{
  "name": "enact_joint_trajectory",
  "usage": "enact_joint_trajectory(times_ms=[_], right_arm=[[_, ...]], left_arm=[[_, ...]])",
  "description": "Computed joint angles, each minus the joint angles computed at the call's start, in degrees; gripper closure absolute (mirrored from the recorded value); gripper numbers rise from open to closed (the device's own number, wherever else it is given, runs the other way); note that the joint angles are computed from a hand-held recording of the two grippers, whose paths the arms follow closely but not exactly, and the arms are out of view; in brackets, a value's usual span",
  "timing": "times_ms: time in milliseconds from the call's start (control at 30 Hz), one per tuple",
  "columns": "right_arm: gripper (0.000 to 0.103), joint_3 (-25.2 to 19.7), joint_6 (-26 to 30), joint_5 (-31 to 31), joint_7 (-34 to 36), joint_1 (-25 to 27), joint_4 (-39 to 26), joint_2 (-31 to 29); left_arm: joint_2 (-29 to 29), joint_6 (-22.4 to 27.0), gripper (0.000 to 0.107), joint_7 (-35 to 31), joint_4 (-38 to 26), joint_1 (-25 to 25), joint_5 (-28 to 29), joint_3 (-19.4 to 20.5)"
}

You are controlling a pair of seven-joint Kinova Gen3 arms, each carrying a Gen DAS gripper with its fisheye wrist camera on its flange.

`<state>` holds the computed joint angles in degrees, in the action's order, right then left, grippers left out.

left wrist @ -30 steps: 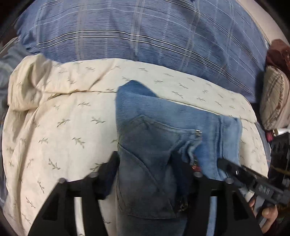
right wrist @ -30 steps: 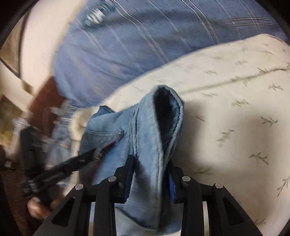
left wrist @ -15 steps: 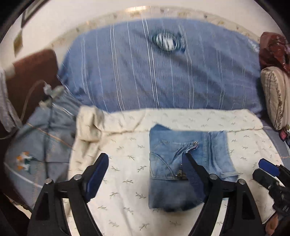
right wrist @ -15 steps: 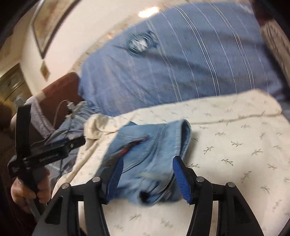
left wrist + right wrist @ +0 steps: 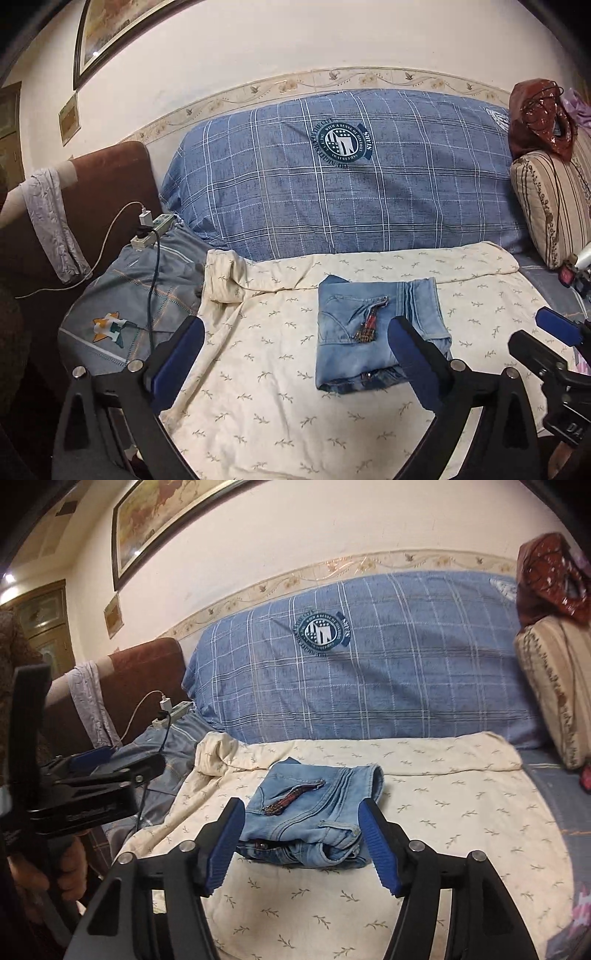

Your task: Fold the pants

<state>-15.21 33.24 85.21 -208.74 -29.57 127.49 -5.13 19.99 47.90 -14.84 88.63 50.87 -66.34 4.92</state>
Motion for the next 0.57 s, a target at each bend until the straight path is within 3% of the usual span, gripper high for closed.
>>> enact_joint_trajectory(times_ms=[567], right_arm=[[0.035,0.84,-3.79,-0.44,3.08,-0.26,-1.41,3.49]], left_arm=[[-3.26,-5.51,0.008,2.50,5.27,-2.76,0.36,1.15]])
